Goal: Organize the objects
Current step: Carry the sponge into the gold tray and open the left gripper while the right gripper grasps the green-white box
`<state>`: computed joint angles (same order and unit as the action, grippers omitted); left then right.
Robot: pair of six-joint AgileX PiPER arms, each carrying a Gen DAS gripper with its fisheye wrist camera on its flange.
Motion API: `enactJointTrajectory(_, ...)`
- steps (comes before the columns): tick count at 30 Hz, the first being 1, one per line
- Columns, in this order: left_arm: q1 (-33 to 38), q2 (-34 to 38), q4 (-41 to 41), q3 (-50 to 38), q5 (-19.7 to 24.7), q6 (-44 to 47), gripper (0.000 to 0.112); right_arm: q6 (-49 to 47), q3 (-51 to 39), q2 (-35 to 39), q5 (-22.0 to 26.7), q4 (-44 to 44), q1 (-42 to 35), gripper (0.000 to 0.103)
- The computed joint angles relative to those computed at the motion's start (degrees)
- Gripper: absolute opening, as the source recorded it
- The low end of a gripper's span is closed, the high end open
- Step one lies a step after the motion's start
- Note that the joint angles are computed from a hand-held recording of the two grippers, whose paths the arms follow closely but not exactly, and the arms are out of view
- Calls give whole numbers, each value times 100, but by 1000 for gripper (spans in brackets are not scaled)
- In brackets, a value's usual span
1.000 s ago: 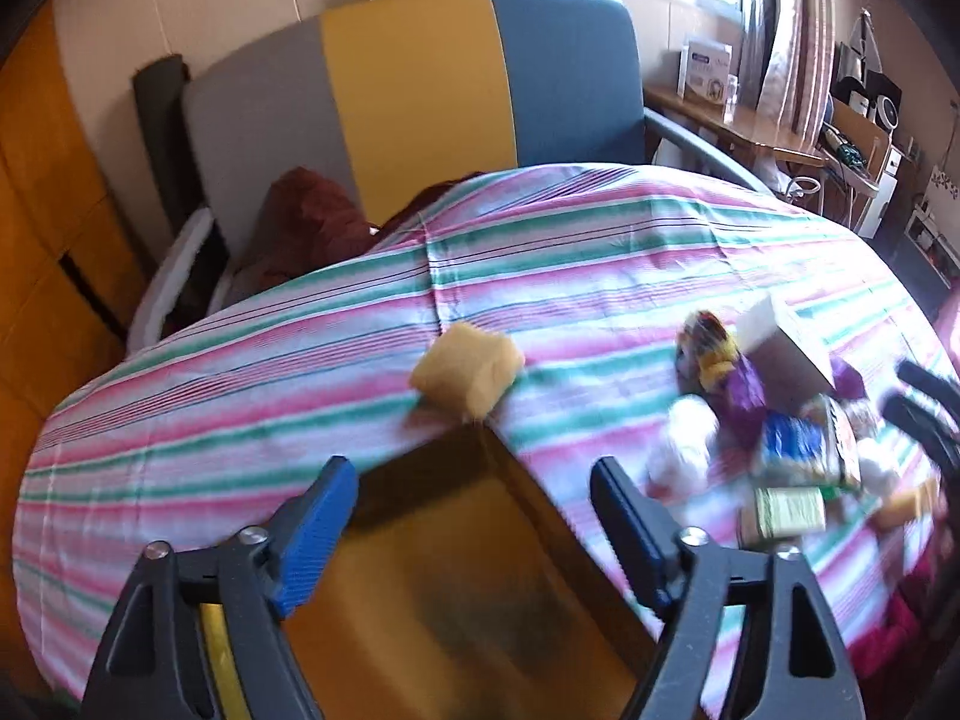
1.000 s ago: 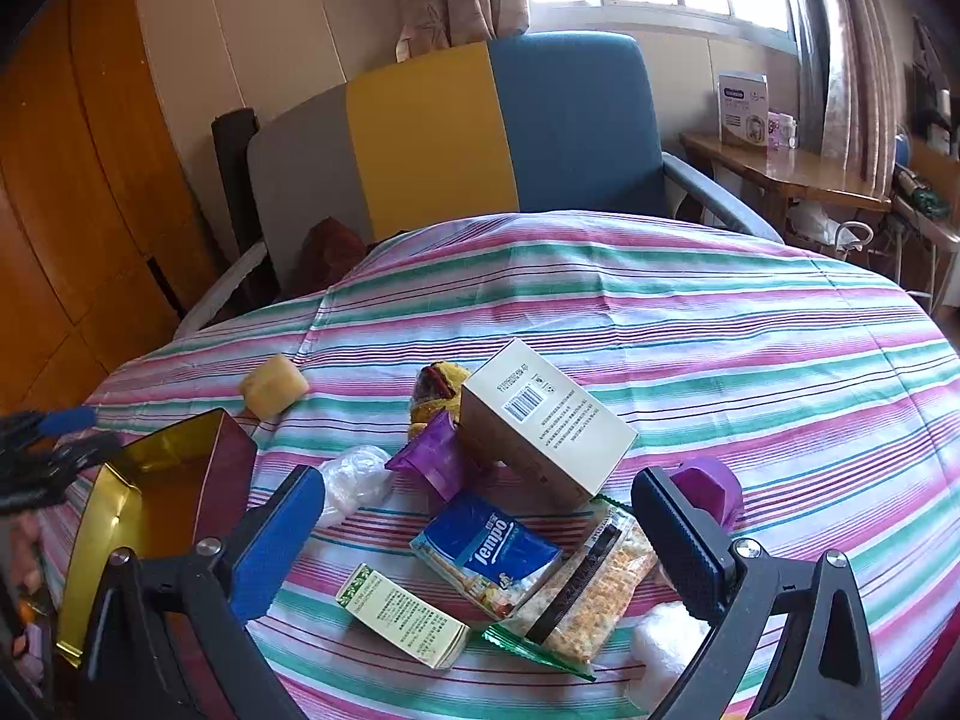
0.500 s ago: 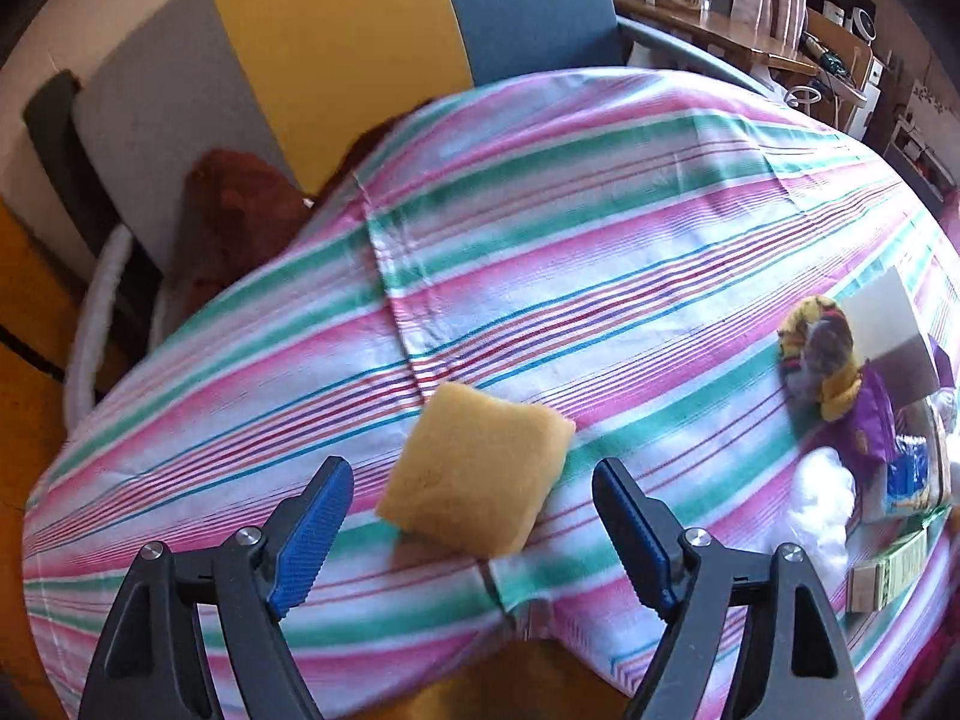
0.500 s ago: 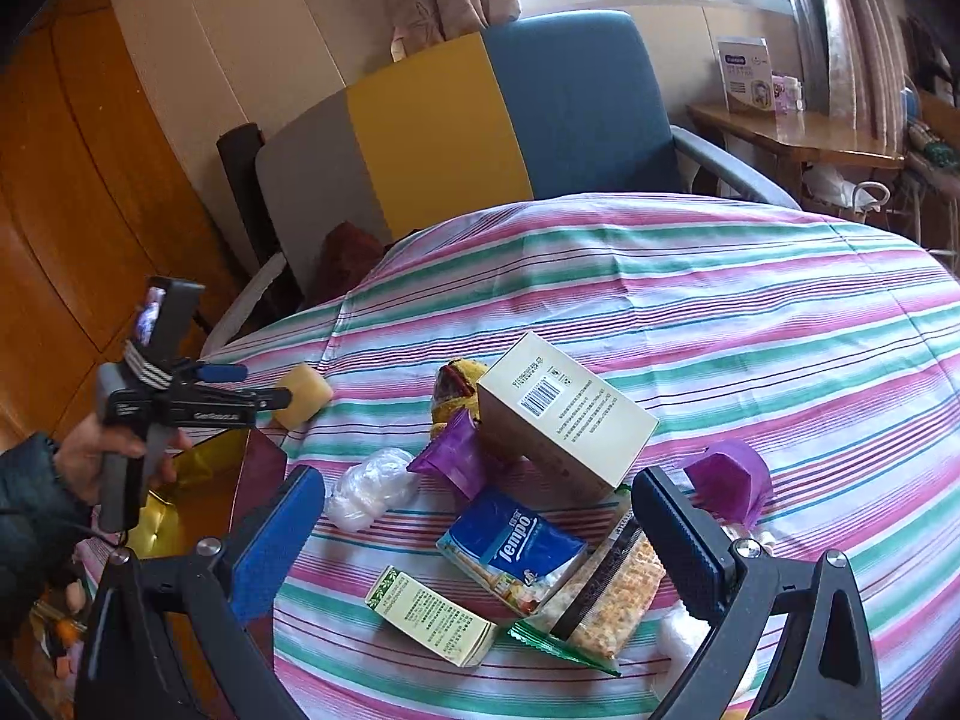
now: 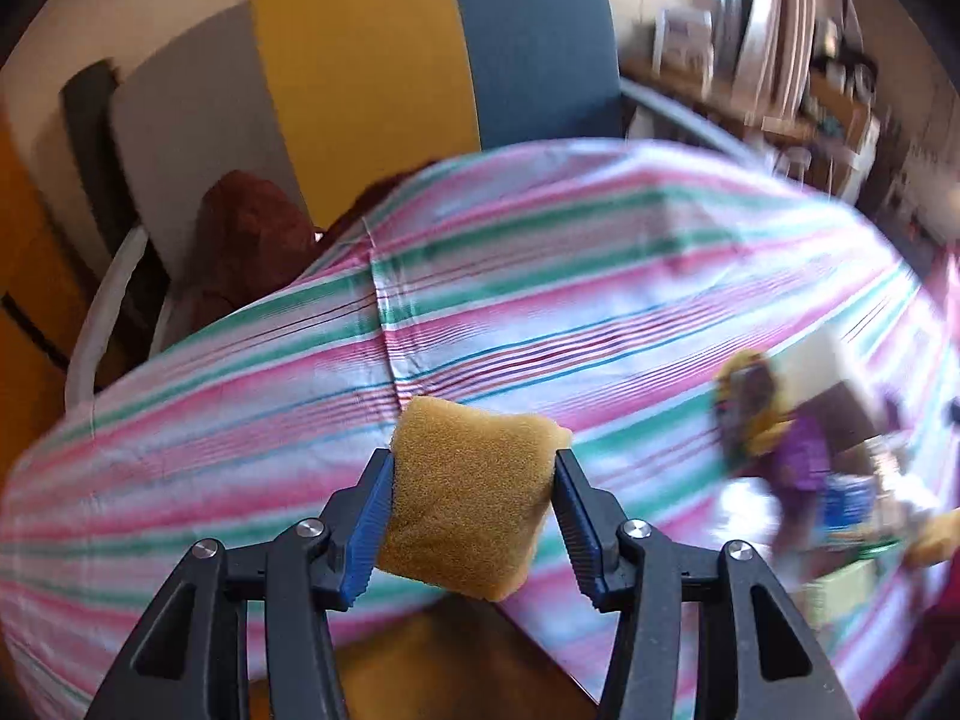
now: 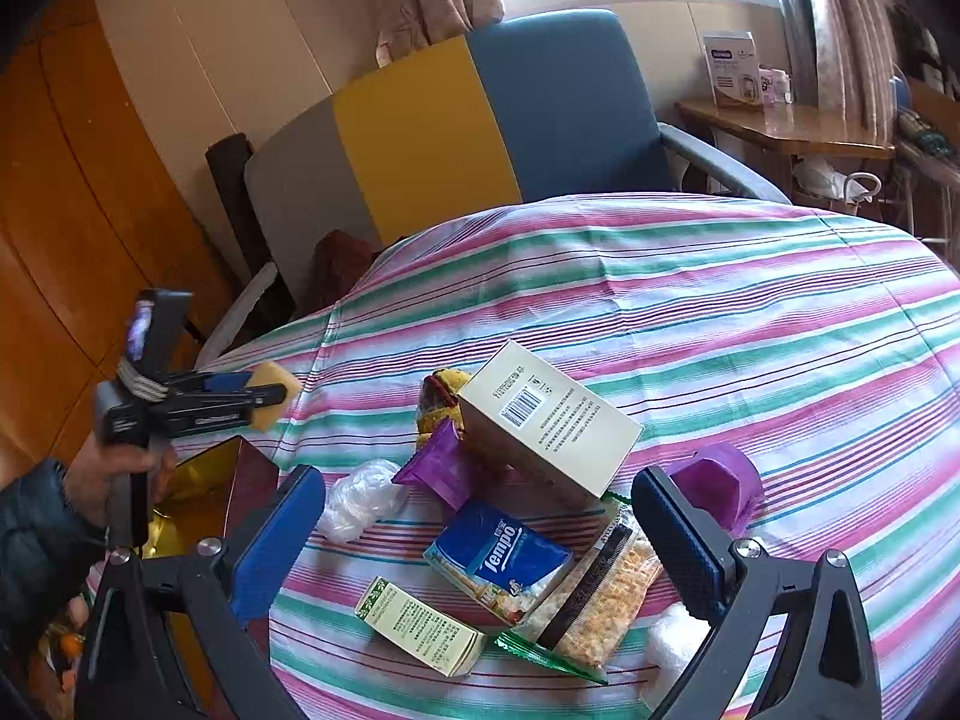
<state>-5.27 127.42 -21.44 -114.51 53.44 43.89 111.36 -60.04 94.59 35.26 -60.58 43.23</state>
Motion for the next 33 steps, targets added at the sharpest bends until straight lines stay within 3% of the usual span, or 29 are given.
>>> enactJointTrajectory(2,199,-521,-509,714,-116,387,53,-87,33,-22,-168,42,-46,101)
enactJointTrajectory(7,744,-1704,-1349,2304,-105,1166,53,-1479,-297,240,-605,963,-125,77)
enactJointTrajectory(12,1422,-2443,-1865,3465,60,1859,53,-3374,-695,610,-928,2349,-129,76)
enactJointTrajectory(14,1745,-2612,-1951,3752,227,2050,53,-4231,-962,852,-846,2907,-38,75)
enactJointTrajectory(18,2395,-2790,-2106,4236,360,2383,53,-5271,-1623,1476,-150,3559,125,75)
enactJointTrajectory(20,2709,-2728,-2130,4274,468,2379,53,-5633,-1817,1687,80,3820,84,70)
enactJointTrajectory(23,3131,-2612,-2108,4209,466,2322,53,-5952,-2137,2037,462,3837,182,46)
enactJointTrajectory(24,3212,-2572,-2087,4140,471,2279,53,-6073,-2219,2111,591,3906,177,34)
enactJointTrajectory(25,3308,-2493,-2074,4038,447,2230,53,-6178,-2356,2244,778,3967,169,30)
enactJointTrajectory(27,3463,-2284,-2025,3785,348,2070,53,-6255,-2481,2360,964,3924,196,30)
enactJointTrajectory(33,3508,-1439,-1636,2656,151,1298,53,-6260,-2324,2246,868,3969,144,30)
